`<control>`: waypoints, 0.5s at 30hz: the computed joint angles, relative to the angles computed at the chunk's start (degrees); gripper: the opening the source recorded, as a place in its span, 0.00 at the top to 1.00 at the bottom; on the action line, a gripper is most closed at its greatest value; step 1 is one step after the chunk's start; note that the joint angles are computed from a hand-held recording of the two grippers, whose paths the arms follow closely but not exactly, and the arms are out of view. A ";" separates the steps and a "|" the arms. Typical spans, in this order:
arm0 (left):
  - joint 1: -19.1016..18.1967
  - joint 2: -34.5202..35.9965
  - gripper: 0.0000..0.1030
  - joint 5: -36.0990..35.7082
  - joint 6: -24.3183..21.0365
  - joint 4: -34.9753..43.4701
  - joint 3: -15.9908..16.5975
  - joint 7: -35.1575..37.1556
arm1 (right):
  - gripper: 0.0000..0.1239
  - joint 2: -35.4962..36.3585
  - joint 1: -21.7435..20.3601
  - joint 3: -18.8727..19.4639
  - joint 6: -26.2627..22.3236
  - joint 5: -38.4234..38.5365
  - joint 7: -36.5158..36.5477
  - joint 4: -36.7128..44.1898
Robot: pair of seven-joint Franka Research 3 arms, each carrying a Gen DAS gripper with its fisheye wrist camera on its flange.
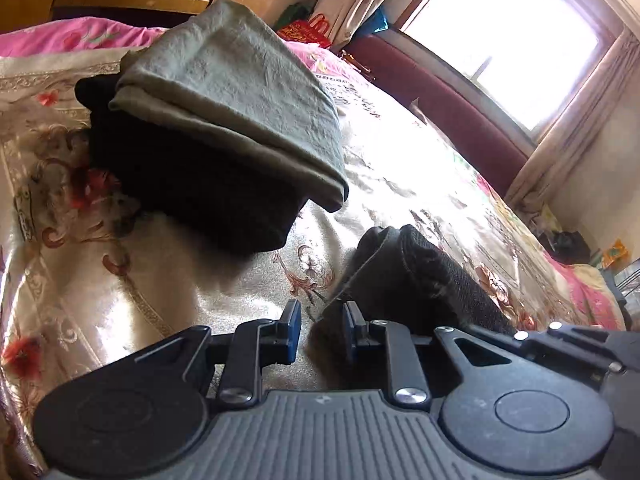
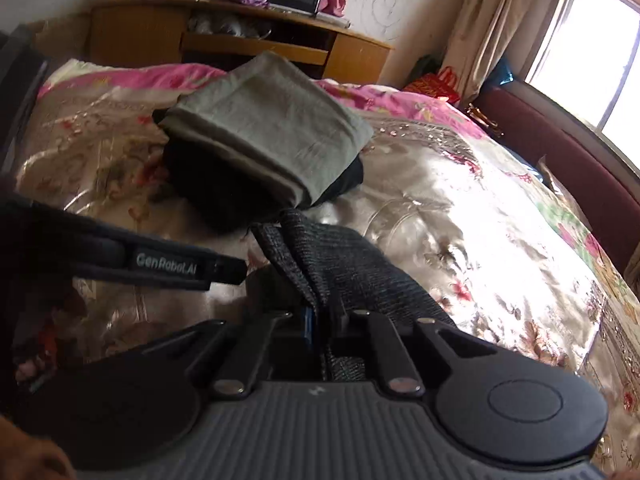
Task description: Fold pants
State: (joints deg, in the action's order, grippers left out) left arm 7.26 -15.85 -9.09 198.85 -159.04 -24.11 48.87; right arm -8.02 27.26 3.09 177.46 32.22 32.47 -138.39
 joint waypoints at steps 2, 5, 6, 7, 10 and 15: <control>1.79 0.07 0.65 -6.30 -0.54 0.73 -3.89 6.08 | 0.80 0.71 -3.11 2.70 0.61 -6.94 4.87 -1.44; 13.05 -2.40 0.65 -7.70 -0.32 0.52 -16.04 5.03 | 0.81 -1.15 1.64 -1.13 -0.15 0.22 -0.65 -3.02; 15.72 -3.21 0.65 -9.06 -0.20 0.47 -19.06 5.06 | 0.81 -2.36 1.93 -1.34 -0.61 0.94 -1.09 -3.82; 18.65 -4.68 0.65 -10.44 -0.59 0.42 -22.52 4.72 | 0.80 -3.54 2.09 -1.85 -1.30 1.53 -1.61 -4.58; 30.16 -12.46 0.65 -13.00 -2.09 0.33 -35.09 2.54 | 0.77 -7.61 2.58 -3.88 -4.48 5.19 -2.55 -6.58; 36.14 -20.85 0.54 -7.44 -1.36 1.90 -42.22 2.80 | 0.70 -15.12 -5.08 -3.21 -5.66 4.16 8.36 -11.53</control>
State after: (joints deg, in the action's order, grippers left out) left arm 43.41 -36.71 -16.53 197.50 -157.14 -66.33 51.67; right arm -23.13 22.18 -0.12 171.80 36.38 40.83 -149.92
